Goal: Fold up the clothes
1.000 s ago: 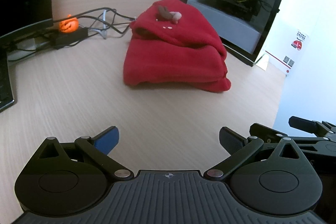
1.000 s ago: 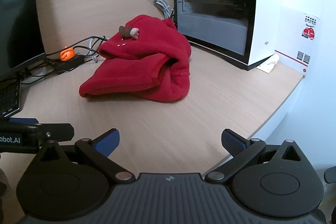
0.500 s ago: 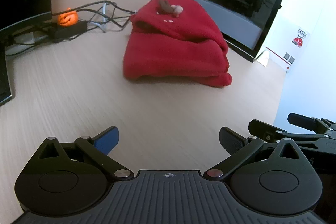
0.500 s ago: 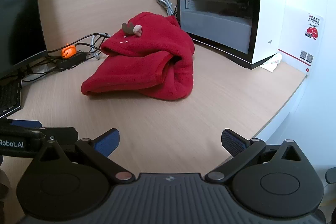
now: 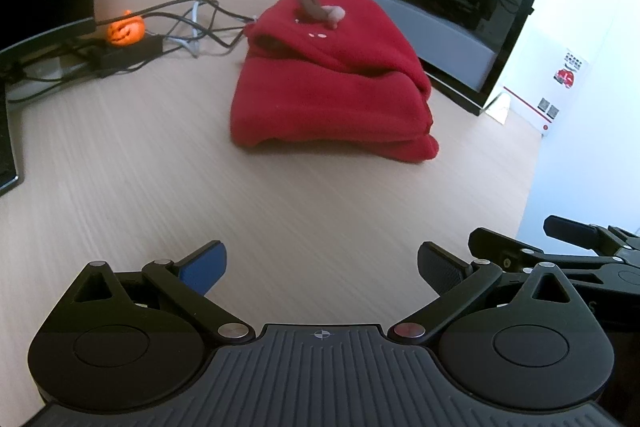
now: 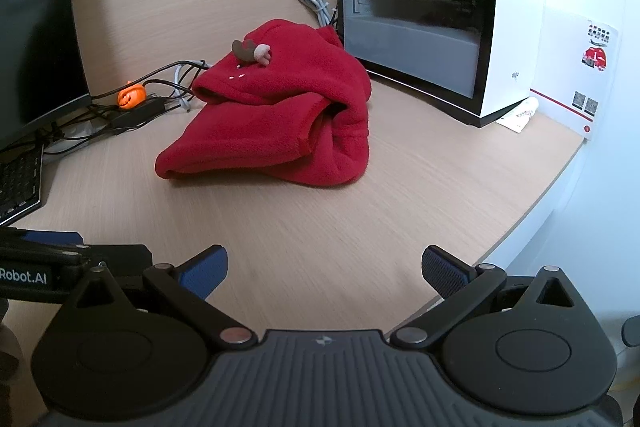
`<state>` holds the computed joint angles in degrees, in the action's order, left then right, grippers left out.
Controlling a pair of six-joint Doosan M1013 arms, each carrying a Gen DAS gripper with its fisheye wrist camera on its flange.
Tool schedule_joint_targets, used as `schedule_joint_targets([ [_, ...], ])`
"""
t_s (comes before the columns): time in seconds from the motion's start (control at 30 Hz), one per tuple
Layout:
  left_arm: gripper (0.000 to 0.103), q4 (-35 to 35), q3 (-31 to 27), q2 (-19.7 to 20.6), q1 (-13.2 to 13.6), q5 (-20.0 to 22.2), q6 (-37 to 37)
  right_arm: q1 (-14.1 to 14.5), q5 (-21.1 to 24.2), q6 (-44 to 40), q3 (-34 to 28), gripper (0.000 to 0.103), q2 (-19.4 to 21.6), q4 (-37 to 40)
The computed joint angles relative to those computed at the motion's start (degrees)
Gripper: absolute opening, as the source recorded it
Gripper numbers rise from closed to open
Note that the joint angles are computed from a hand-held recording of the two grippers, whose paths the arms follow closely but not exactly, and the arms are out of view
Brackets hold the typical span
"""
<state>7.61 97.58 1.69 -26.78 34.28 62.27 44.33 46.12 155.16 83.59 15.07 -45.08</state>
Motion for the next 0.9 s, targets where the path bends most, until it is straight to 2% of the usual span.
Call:
schedule_joint_targets([
  [0.9,0.103,4.08,-0.34,0.1,-0.59,1.61,-3.36,-0.35,-0.28,-1.37,-0.39,0.103,0.22,1.97],
])
